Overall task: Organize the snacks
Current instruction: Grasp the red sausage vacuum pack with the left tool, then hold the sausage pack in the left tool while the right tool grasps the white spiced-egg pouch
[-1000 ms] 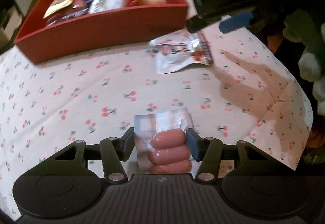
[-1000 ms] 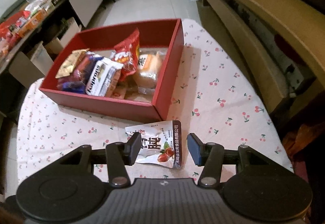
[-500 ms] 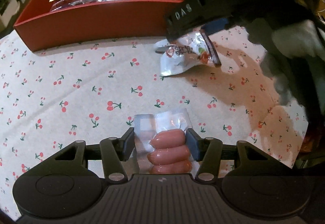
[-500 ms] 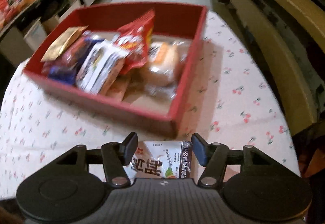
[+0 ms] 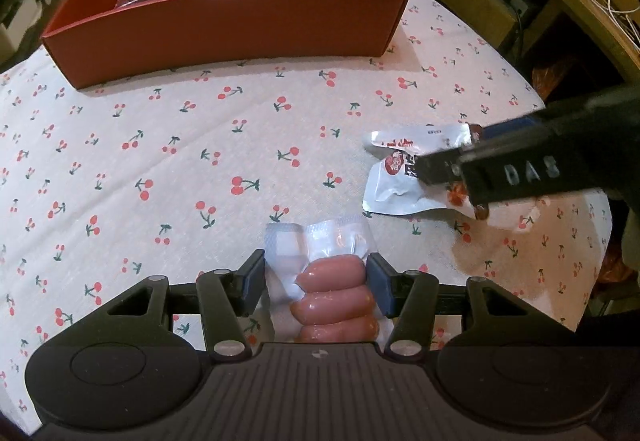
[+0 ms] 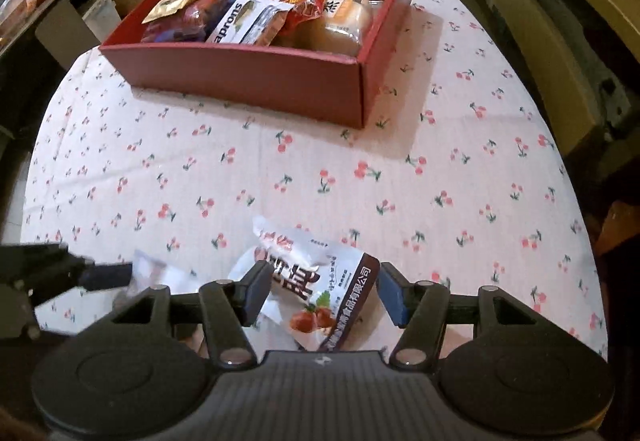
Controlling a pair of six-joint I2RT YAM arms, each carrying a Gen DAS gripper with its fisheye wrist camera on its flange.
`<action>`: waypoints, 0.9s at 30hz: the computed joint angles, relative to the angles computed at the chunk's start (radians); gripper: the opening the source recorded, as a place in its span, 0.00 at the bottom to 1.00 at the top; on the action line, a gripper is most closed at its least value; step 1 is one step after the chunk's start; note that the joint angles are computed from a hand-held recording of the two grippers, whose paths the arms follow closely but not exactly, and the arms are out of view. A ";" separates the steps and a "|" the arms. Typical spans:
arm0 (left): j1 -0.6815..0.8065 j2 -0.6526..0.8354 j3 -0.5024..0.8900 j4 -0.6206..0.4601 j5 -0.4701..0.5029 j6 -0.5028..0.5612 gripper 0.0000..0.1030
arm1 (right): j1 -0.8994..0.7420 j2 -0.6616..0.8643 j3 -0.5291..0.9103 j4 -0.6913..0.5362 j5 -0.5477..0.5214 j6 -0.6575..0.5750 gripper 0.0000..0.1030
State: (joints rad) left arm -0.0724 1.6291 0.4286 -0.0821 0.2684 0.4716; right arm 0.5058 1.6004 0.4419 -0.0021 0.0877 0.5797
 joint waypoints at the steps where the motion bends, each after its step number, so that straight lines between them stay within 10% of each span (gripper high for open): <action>1: 0.004 0.003 0.000 0.001 0.001 0.005 0.59 | 0.008 -0.007 0.000 -0.003 0.009 0.000 0.69; 27: -0.002 0.009 -0.003 -0.011 0.009 0.041 0.71 | -0.047 -0.027 0.011 0.042 0.002 -0.107 0.79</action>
